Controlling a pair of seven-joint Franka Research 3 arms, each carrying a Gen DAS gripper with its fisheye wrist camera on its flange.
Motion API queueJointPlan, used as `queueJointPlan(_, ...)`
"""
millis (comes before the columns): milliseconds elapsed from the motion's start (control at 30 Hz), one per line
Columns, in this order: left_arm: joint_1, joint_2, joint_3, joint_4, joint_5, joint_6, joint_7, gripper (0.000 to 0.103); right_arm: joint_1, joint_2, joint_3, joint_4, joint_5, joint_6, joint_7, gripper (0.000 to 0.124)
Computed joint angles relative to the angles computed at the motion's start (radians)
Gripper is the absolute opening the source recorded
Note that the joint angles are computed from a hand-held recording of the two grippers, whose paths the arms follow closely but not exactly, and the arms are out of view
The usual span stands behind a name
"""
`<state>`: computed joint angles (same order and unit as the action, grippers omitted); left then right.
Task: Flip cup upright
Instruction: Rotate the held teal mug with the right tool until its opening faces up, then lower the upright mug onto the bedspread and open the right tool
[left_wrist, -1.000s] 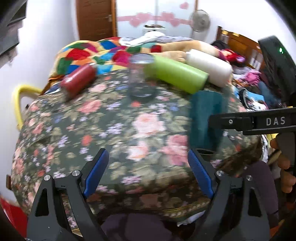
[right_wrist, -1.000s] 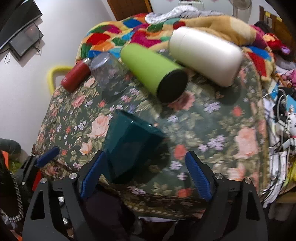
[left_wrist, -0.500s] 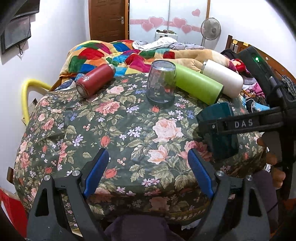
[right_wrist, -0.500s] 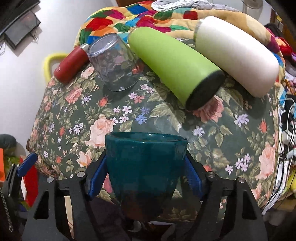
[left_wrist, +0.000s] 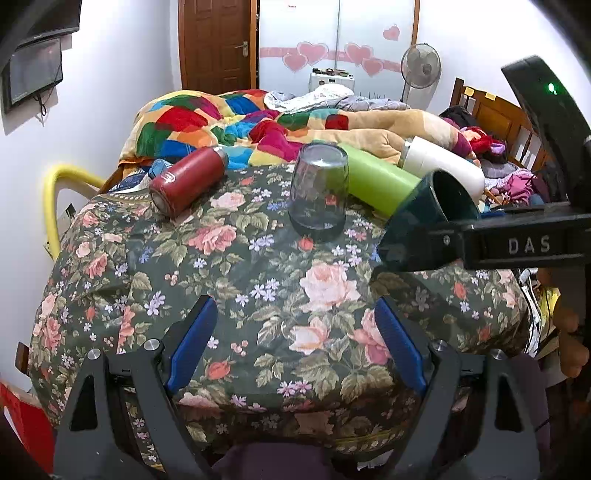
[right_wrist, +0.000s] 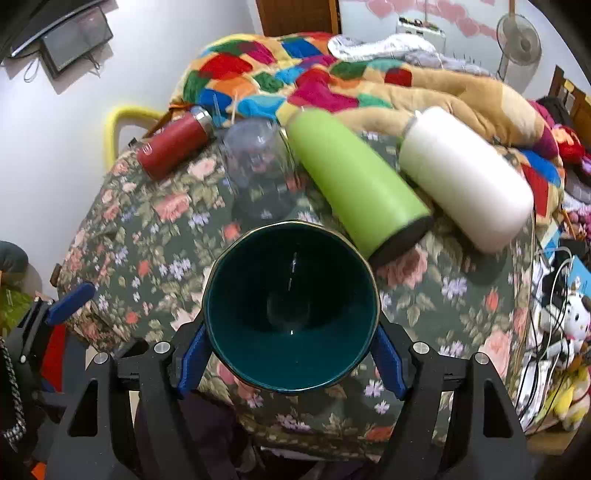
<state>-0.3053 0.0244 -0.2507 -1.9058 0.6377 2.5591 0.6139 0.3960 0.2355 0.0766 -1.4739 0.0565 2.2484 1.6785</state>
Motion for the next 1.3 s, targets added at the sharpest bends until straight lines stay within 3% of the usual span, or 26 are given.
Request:
queueJointPlan(400,0.003,0.022,0.008,0.031,0.000,0.006,-0.005,0.087,0.029,0.044,-0.009,0.053,-0.057,0.025,-0.015,0.072)
queueJointPlan(733,-0.002,0.040,0.012,0.037,-0.010,-0.001,0.012,0.087,0.029,0.061,-0.007,0.054,-0.051,-0.017,-0.029,0.073)
queueJointPlan(1100,0.000,0.023,0.013,0.020,-0.025,-0.008,0.003,0.087,0.028,0.037,0.001,0.020,-0.041,-0.019,-0.065,0.078)
queueJointPlan(1300,-0.006,-0.005,0.001,0.015,0.004,-0.022,-0.015,0.088,0.024,-0.043,0.001,-0.068,-0.055,0.024,-0.053,0.078)
